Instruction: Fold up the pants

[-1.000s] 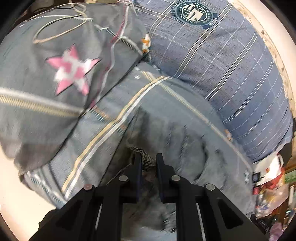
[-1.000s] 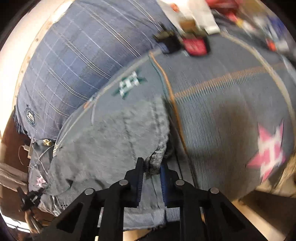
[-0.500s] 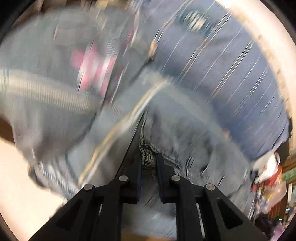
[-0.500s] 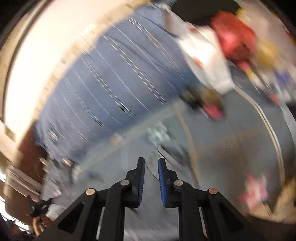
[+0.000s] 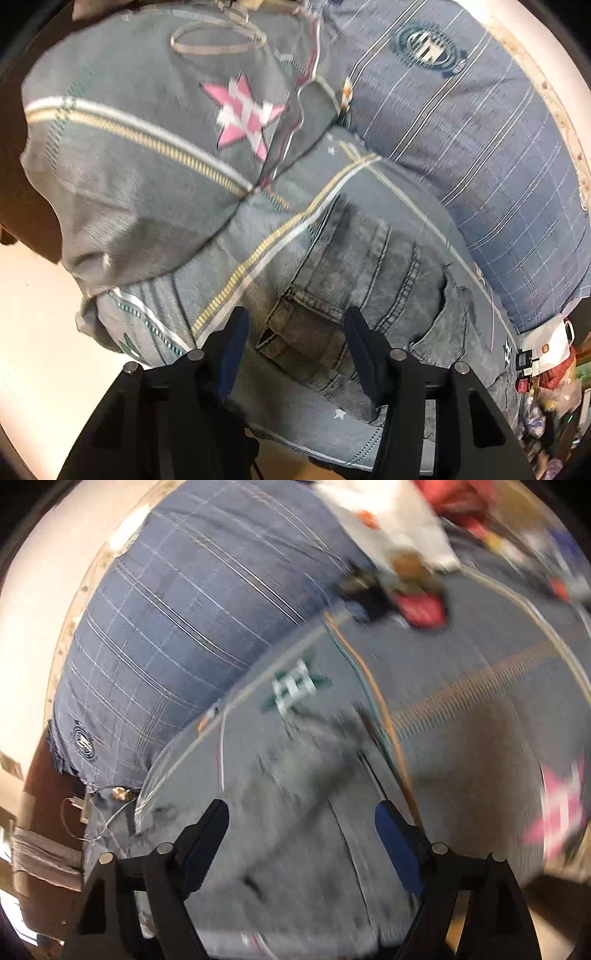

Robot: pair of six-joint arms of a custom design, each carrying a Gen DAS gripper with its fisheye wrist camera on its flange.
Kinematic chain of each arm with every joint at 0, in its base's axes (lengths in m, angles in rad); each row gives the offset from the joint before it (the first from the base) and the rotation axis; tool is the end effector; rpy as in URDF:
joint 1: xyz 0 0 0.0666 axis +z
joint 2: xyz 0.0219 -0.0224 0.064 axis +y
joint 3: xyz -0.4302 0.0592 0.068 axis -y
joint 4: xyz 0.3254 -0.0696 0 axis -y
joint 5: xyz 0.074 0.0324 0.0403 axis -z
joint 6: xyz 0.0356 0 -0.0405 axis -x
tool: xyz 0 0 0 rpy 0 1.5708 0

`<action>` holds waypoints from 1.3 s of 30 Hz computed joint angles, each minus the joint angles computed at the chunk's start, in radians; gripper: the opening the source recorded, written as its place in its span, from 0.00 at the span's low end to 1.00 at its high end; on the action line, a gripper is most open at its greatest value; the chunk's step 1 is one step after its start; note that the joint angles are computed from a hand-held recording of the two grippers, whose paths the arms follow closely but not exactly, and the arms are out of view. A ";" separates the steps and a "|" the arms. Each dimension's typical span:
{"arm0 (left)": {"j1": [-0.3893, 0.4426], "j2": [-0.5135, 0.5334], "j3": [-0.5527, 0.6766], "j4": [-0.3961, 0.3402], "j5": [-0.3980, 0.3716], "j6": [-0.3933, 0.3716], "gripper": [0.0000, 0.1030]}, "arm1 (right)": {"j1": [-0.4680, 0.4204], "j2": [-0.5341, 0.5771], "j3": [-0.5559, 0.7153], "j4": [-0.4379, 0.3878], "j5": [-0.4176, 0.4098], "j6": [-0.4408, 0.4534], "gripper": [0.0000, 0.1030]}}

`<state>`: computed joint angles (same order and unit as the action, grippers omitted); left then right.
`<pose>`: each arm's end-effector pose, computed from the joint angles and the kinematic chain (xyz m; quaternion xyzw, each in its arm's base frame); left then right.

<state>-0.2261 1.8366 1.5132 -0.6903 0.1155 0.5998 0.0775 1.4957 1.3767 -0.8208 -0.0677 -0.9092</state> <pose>0.5513 -0.1314 0.3315 -0.1627 0.9461 -0.1610 0.2292 0.4435 0.0365 0.4375 0.3742 0.8734 0.1752 0.2579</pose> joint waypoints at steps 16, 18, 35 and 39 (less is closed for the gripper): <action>-0.122 0.139 0.134 -0.089 -0.003 -0.137 0.59 | 0.004 0.486 0.610 -0.582 0.062 0.420 0.32; -0.135 0.160 0.157 -0.106 -0.031 -0.162 0.59 | 0.006 0.492 0.598 -0.581 0.055 0.439 0.18; -0.122 0.169 0.137 -0.072 -0.023 -0.193 0.62 | 0.100 -0.130 -0.213 -0.195 0.116 0.118 0.35; -0.127 0.160 0.135 -0.079 -0.036 -0.191 0.62 | 0.102 -0.212 -0.262 -0.171 0.178 -0.003 0.50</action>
